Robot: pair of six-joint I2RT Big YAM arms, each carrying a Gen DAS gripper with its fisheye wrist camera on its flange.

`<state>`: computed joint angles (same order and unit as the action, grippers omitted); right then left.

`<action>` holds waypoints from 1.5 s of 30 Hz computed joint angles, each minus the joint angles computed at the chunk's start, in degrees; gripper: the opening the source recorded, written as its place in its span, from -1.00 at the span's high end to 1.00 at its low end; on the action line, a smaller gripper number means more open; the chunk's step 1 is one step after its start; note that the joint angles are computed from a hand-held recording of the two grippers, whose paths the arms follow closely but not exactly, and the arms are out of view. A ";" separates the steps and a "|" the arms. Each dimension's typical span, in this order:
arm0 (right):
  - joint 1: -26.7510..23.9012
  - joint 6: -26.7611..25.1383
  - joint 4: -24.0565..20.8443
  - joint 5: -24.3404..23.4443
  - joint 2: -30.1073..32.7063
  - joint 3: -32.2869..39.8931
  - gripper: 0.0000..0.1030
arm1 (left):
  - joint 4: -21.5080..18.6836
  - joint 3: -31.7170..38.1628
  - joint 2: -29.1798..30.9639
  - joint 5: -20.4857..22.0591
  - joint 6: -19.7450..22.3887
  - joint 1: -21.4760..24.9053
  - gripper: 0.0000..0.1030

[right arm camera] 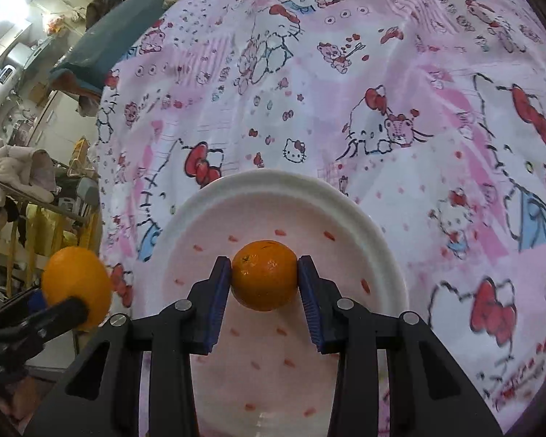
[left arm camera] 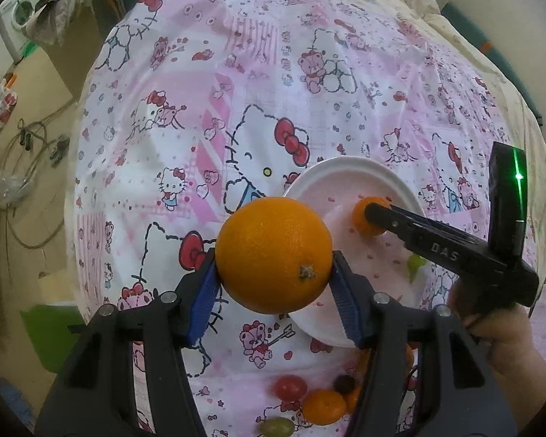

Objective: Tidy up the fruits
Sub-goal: 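Carry both fruits onto the pink plate and open both grippers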

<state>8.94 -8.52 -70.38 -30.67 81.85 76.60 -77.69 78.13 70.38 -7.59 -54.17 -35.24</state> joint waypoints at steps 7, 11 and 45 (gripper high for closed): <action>-0.90 0.84 -0.02 0.84 0.29 0.67 0.17 | 1.32 -0.16 0.73 0.58 -0.71 0.60 -0.06; -2.13 0.47 -1.20 0.96 0.64 1.39 0.15 | 2.07 0.38 2.22 0.48 -0.23 0.22 -0.06; -17.88 -4.26 -8.45 -3.64 -3.72 4.09 -0.16 | 7.74 3.58 13.56 1.74 3.04 -1.48 -0.17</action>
<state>-8.93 -12.77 -78.83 -34.31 78.14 80.69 -69.96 81.71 83.94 -5.84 -51.13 -36.72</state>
